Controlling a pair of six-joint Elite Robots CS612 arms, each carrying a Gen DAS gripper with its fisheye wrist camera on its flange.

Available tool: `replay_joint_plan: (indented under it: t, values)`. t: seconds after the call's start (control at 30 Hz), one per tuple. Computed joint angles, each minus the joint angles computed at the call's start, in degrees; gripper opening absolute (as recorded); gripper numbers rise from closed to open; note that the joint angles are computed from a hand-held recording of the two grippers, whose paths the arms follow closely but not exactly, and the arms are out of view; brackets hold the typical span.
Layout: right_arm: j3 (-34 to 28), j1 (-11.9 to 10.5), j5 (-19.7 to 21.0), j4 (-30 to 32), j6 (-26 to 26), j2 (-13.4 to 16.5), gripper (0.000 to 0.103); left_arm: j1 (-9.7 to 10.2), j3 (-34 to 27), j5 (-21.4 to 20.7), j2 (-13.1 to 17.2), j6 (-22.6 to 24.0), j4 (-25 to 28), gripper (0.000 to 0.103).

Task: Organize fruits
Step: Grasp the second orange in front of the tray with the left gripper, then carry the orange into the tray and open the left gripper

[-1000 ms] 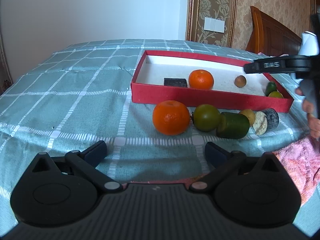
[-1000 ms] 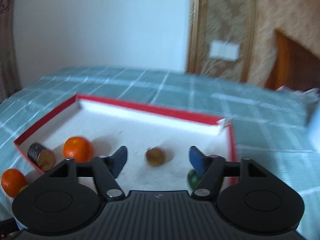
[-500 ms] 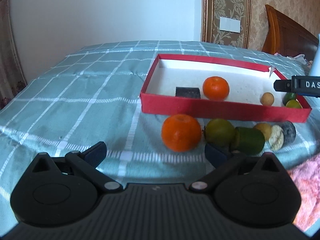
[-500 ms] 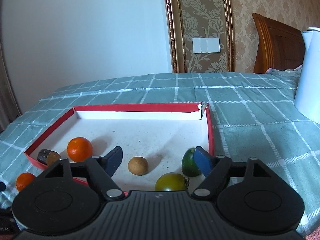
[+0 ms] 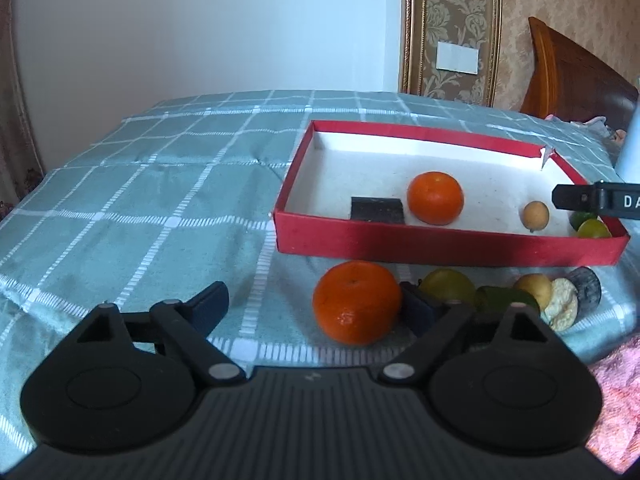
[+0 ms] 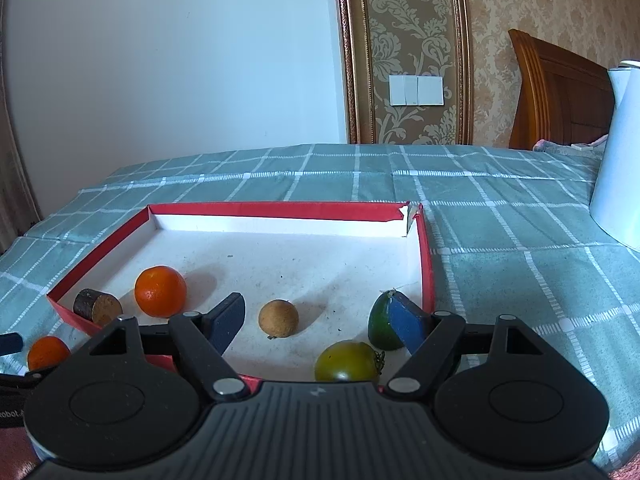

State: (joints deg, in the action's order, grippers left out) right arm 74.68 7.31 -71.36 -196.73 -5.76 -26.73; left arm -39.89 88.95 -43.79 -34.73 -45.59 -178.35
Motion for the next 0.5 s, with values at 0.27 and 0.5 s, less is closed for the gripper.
replay_joint_plan:
  t: [0.27,0.5]
  values:
    - [-0.09,0.45,-1.60,-0.41,-1.43,0.22,0.080,-0.04,-0.47,-0.96,0.25,1.88,-0.51,0.058]
    - [0.05,0.51,-1.58,-0.78,-1.02,0.28,0.080,-0.71,-1.35,0.70,0.64,4.42,0.51,0.043]
